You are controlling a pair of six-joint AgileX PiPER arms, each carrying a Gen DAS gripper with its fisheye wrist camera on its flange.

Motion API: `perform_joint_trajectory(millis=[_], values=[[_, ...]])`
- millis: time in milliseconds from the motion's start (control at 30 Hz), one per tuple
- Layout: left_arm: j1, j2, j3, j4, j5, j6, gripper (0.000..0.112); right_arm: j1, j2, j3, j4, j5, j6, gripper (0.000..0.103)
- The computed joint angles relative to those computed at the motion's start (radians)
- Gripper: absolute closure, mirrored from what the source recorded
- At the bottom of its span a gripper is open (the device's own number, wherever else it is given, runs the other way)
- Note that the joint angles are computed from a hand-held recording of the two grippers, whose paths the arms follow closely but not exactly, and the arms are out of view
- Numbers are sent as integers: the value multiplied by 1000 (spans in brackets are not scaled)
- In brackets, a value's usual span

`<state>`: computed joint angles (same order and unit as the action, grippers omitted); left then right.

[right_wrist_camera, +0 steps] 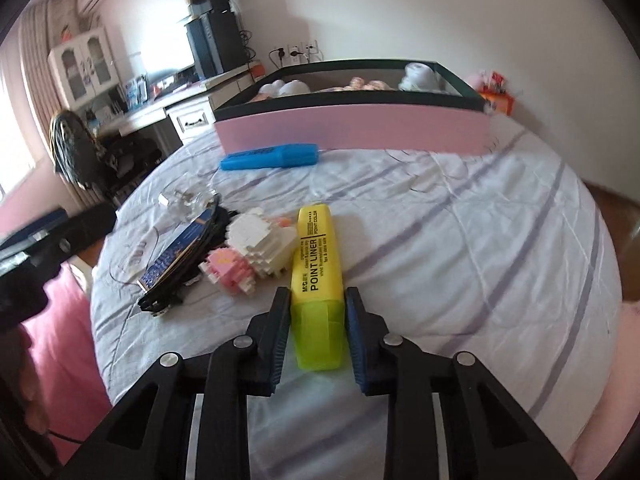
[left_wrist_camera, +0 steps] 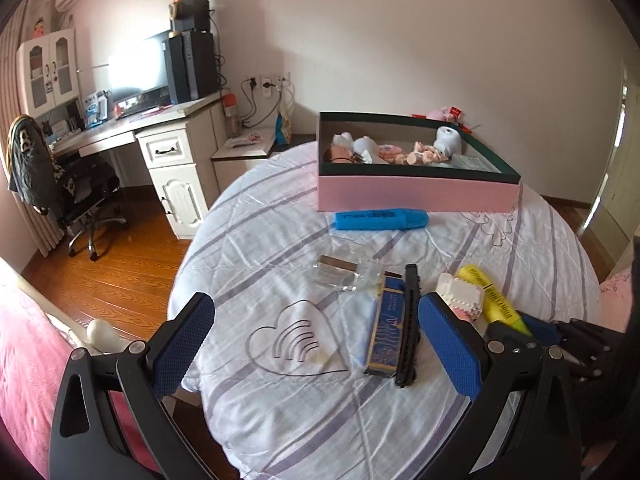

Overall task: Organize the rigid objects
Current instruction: 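Grasp the white-pink block figure with the left tool while the right tool grasps the yellow highlighter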

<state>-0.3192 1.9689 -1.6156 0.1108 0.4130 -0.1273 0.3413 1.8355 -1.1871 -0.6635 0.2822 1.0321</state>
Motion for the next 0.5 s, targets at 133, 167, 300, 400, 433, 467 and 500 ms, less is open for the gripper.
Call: perform_joint_trajectory(millis=[133, 167, 300, 400, 433, 467, 500], values=[[-29, 31, -39, -73, 22, 85, 9, -24, -25, 33, -163, 50, 167, 76], [-40, 39, -48, -91, 27, 109, 9, -45, -31, 43, -154, 40, 163, 76], [-104, 65, -74, -70, 31, 143, 10, -106, -55, 68, -172, 35, 179, 76], [-131, 98, -124, -111, 72, 201, 25, -150, -71, 89, -124, 2, 134, 76], [-136, 112, -146, -119, 92, 207, 29, -158, -70, 89, -112, -5, 119, 76], [-142, 129, -172, -116, 113, 205, 32, -166, -71, 94, -98, -18, 102, 76], [-148, 144, -193, -112, 129, 201, 33, -173, -72, 98, -83, -31, 87, 75]])
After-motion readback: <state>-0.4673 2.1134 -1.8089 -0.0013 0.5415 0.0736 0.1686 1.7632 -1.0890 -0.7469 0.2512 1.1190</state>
